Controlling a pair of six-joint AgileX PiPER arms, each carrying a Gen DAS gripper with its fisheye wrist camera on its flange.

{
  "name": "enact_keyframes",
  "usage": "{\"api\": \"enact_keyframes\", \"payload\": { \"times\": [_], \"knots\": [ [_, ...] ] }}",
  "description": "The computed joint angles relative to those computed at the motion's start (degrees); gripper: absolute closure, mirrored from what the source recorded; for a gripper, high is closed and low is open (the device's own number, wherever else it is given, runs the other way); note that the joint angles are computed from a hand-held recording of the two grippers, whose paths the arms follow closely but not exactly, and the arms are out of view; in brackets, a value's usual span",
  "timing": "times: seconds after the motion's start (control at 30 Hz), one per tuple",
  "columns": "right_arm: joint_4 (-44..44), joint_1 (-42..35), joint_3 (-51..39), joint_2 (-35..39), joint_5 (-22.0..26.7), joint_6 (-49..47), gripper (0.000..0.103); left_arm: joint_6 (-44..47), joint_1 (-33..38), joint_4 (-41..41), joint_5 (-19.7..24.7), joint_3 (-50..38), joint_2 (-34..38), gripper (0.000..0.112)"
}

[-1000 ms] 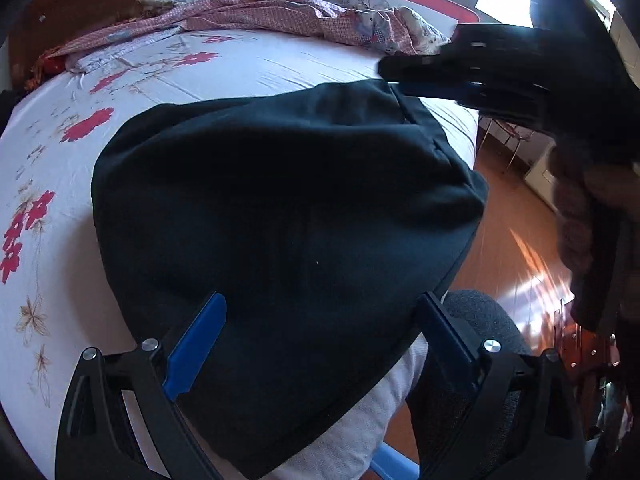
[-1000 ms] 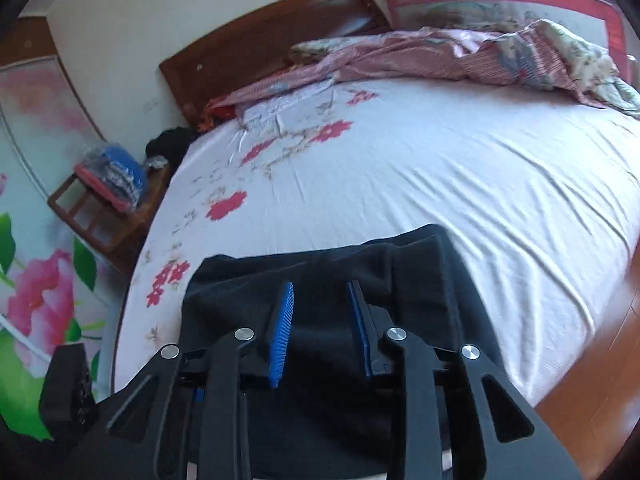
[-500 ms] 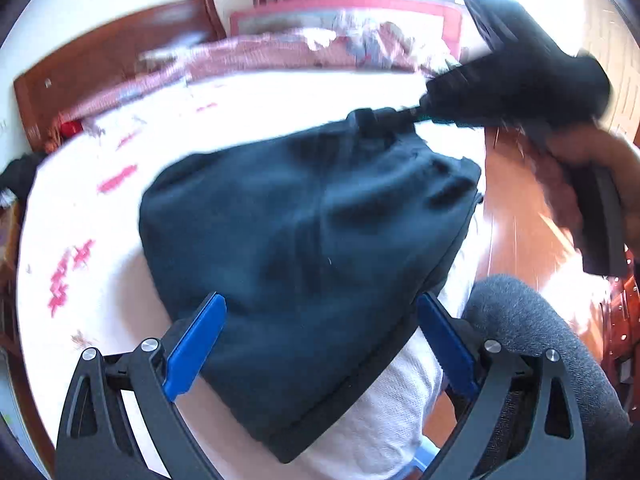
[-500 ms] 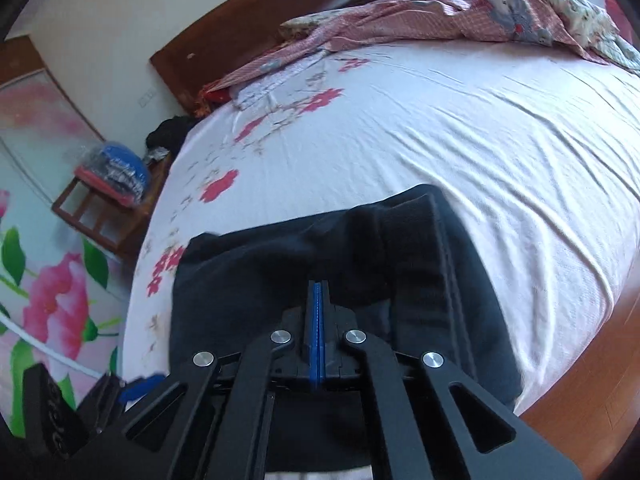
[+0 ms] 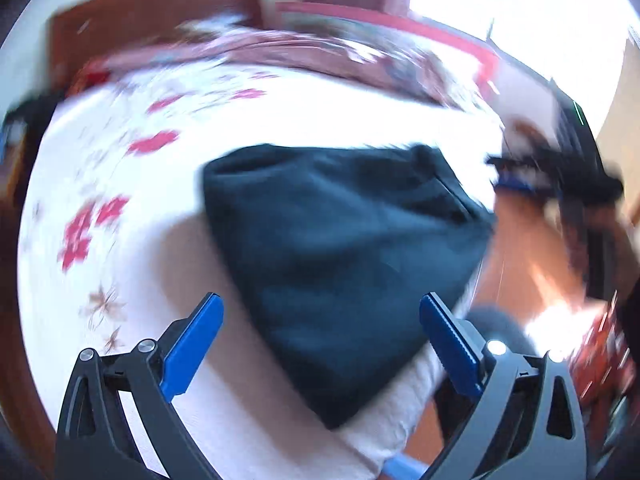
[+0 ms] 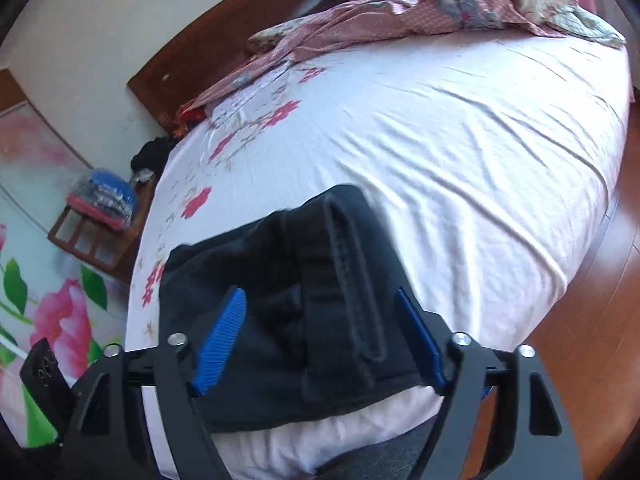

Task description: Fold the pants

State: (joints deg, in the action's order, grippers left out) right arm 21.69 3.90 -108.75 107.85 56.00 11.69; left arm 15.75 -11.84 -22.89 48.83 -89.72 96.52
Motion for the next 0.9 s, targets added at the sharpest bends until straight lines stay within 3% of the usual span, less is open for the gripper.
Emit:
{"api": "enact_keyframes", "payload": {
  "times": [0.13, 0.3, 0.53, 0.6, 0.83, 0.9],
  "knots": [
    [0.6, -1.5, -8.4, 7.5, 6.9, -2.9, 0.027, -2.5, 10.0, -14.7, 5.9, -6.6, 7.7, 0.014],
    [7.5, -4.2, -8.4, 11.9, 6.6, -5.1, 0.027, -1.8, 14.7, -29.6, 12.1, -9.0, 15.3, 0.014],
    [24.2, -8.3, -0.7, 11.2, 6.7, -15.6, 0.022, -1.4, 16.2, -40.2, 16.6, -6.4, 19.9, 0.014],
    [31.4, -10.1, 2.6, 10.6, 7.4, -20.6, 0.019, 1.2, 16.9, -44.0, 15.7, -3.4, 19.4, 0.014],
    [29.4, -9.9, 2.6, 10.9, 8.7, -22.4, 0.019, 1.9, 15.0, -46.3, 18.9, -6.8, 22.7, 0.014],
    [27.7, -9.7, 2.1, 10.9, 8.7, -22.4, 0.024, 1.7, 13.7, -44.2, 18.6, -8.6, 23.2, 0.014]
  ]
}}
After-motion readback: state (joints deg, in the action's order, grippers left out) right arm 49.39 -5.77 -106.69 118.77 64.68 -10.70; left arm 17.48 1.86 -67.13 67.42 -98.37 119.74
